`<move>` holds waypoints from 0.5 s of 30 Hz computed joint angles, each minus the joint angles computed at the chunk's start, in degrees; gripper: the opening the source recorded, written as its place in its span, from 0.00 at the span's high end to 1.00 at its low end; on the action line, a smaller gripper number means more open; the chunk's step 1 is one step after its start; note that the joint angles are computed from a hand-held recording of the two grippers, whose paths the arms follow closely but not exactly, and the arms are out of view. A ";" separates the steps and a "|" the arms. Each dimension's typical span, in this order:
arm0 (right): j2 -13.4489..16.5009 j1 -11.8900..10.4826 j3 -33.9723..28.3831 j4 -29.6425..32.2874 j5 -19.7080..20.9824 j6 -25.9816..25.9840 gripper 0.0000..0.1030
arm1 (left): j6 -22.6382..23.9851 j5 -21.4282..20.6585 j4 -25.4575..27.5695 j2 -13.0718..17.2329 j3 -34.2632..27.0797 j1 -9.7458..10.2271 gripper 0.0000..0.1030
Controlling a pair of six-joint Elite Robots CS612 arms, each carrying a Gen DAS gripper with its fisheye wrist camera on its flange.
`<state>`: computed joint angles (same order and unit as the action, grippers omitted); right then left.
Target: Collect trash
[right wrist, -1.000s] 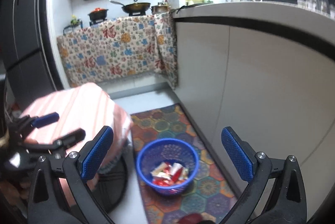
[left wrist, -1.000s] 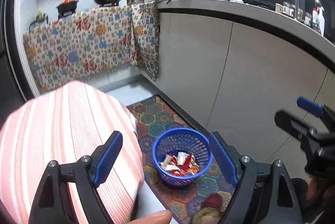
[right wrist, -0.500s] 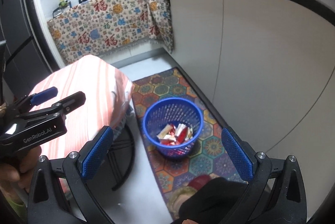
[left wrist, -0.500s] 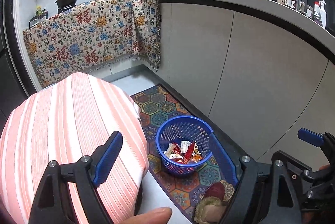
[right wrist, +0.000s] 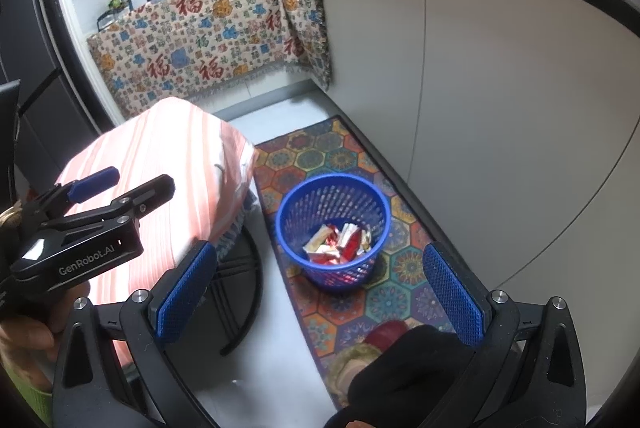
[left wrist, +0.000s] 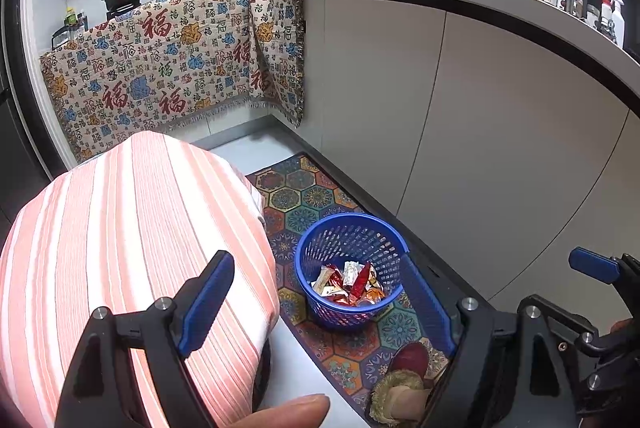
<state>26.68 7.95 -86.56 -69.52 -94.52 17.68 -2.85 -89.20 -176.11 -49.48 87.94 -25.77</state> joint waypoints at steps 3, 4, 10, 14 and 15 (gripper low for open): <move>-0.24 -0.06 0.31 0.40 0.22 -0.03 0.00 | 0.09 -0.12 0.25 0.11 -0.20 0.04 0.16; -0.27 -0.05 0.34 0.53 0.23 -0.03 0.00 | 0.12 -0.16 0.34 0.16 -0.25 0.05 0.16; -0.31 -0.11 0.30 1.10 0.34 0.17 0.00 | 0.15 -0.27 0.62 0.32 -0.42 0.07 0.16; -0.45 -0.10 0.42 1.46 0.22 0.53 0.00 | 0.15 -0.38 0.76 0.38 -0.46 0.08 0.16; -0.48 -0.10 0.44 1.51 0.18 0.54 0.00 | 0.10 -0.46 0.82 0.38 -0.48 0.08 0.16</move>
<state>26.21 7.85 -86.12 -68.01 -94.34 18.23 -2.75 -89.66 -175.29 -49.09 87.46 -25.69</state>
